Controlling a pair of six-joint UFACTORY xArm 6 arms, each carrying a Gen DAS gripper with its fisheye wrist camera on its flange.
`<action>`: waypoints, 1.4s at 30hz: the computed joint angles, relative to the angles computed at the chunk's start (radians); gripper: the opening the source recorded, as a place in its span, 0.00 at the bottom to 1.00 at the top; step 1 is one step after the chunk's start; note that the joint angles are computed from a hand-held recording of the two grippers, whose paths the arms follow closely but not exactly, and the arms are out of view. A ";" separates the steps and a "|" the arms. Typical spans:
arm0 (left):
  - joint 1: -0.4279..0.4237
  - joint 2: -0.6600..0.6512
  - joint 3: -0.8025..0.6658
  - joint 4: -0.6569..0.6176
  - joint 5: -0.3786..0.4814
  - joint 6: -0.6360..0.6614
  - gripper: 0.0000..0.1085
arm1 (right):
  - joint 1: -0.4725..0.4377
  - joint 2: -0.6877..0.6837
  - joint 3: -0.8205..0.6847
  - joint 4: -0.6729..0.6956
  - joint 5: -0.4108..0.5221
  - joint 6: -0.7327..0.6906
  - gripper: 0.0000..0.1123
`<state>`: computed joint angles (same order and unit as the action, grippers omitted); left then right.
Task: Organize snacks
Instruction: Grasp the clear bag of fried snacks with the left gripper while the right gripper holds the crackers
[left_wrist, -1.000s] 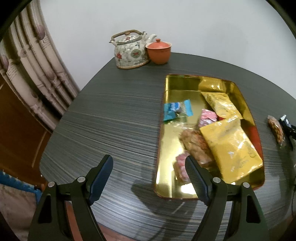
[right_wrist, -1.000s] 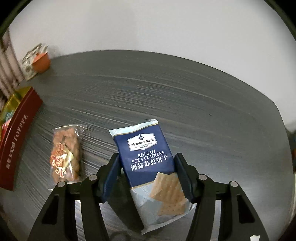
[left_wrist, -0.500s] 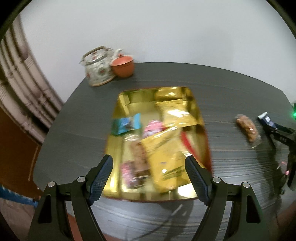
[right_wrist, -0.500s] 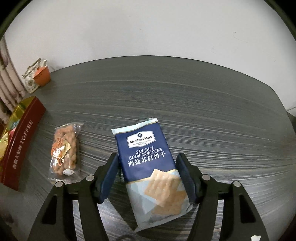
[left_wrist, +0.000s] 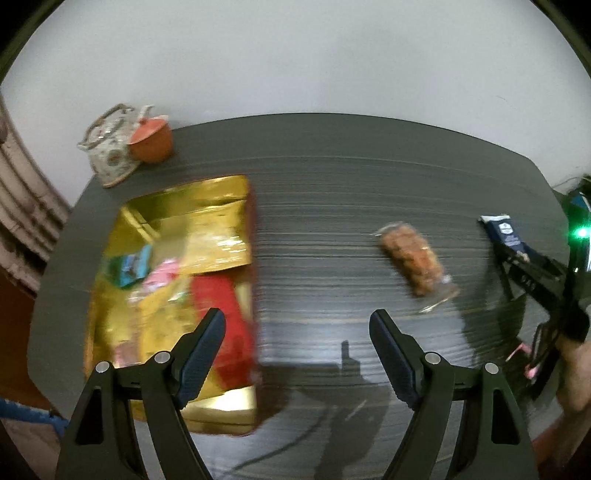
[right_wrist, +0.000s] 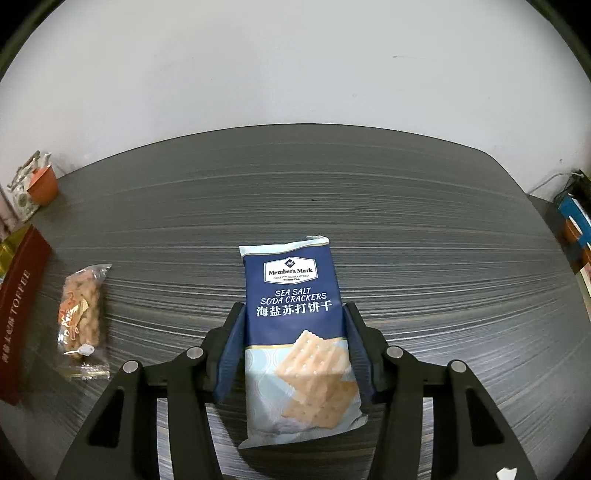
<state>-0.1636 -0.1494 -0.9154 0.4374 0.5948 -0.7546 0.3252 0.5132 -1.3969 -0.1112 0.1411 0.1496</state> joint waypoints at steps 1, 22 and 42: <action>-0.007 0.027 -0.019 -0.024 -0.018 0.008 0.74 | -0.002 -0.004 0.008 -0.007 -0.004 0.005 0.42; -0.072 0.406 -0.366 -0.239 -0.054 0.059 0.74 | 0.032 0.027 -0.042 -0.335 0.041 0.370 0.43; -0.050 0.542 -0.492 -0.203 -0.016 0.111 0.73 | 0.042 0.030 -0.052 -0.304 0.046 0.349 0.45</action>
